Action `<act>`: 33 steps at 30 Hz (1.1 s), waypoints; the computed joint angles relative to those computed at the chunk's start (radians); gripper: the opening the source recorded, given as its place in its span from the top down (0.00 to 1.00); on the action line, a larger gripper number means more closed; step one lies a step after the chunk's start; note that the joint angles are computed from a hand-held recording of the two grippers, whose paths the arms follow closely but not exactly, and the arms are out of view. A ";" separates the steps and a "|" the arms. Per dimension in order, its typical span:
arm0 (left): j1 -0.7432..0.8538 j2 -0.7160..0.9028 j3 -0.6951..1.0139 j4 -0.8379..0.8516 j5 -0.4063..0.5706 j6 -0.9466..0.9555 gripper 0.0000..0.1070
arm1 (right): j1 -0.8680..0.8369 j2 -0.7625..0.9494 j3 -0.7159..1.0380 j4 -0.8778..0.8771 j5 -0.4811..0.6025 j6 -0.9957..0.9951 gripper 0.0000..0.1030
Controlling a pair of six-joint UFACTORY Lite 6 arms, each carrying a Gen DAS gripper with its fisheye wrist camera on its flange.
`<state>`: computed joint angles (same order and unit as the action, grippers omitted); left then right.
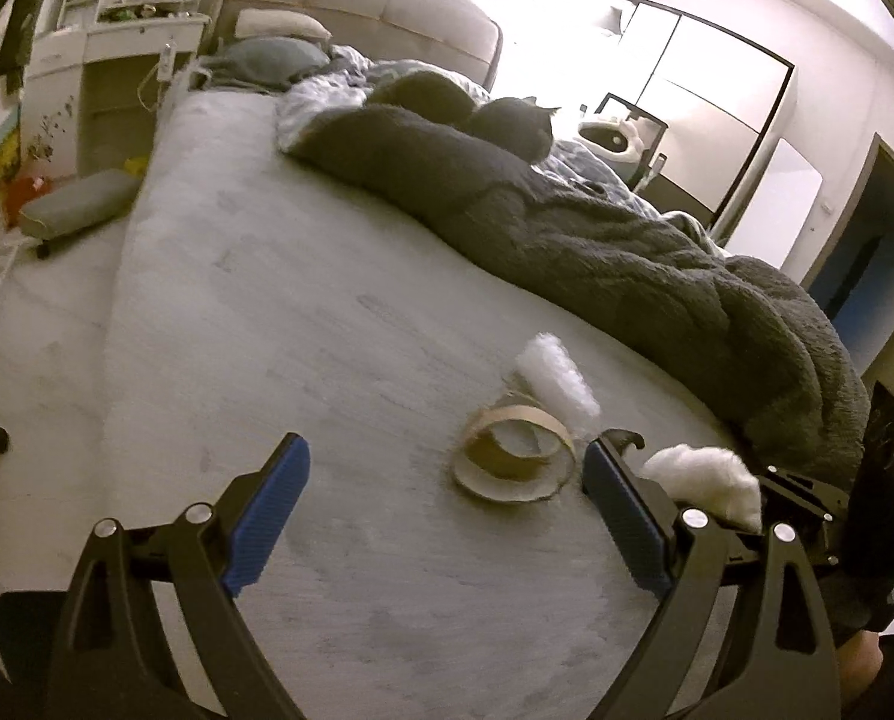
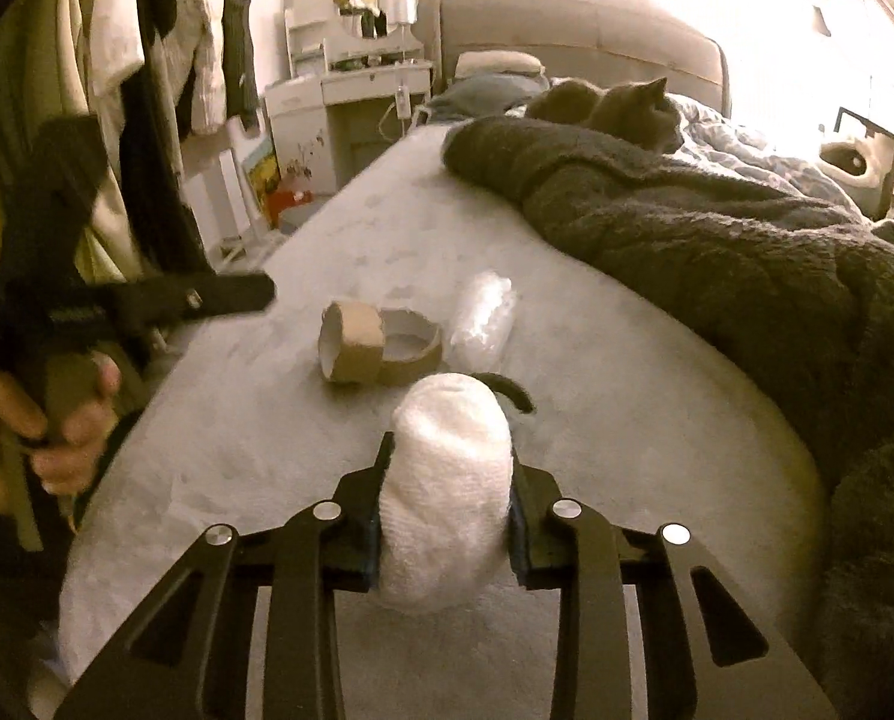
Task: Collect trash
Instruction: 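Grasp the white tissue ball with the right tool and lift it, then grasp the brown cardboard tape core with the left tool while the right tool holds the tissue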
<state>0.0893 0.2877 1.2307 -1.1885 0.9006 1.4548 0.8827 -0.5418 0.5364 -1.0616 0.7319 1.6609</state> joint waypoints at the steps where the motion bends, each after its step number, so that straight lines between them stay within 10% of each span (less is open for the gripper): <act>1: -0.005 0.004 -0.003 -0.002 0.004 0.000 0.12 | 0.002 -0.027 -0.016 -0.004 0.000 0.005 0.69; 33: -0.139 0.058 -0.026 -0.033 -0.053 -0.060 0.45 | 0.063 -0.231 -0.129 0.036 0.067 -0.019 0.69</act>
<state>-0.0498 0.3455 1.2047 -1.2219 0.8477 1.3951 0.9458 -0.7731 0.4072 -1.0259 0.7994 1.6418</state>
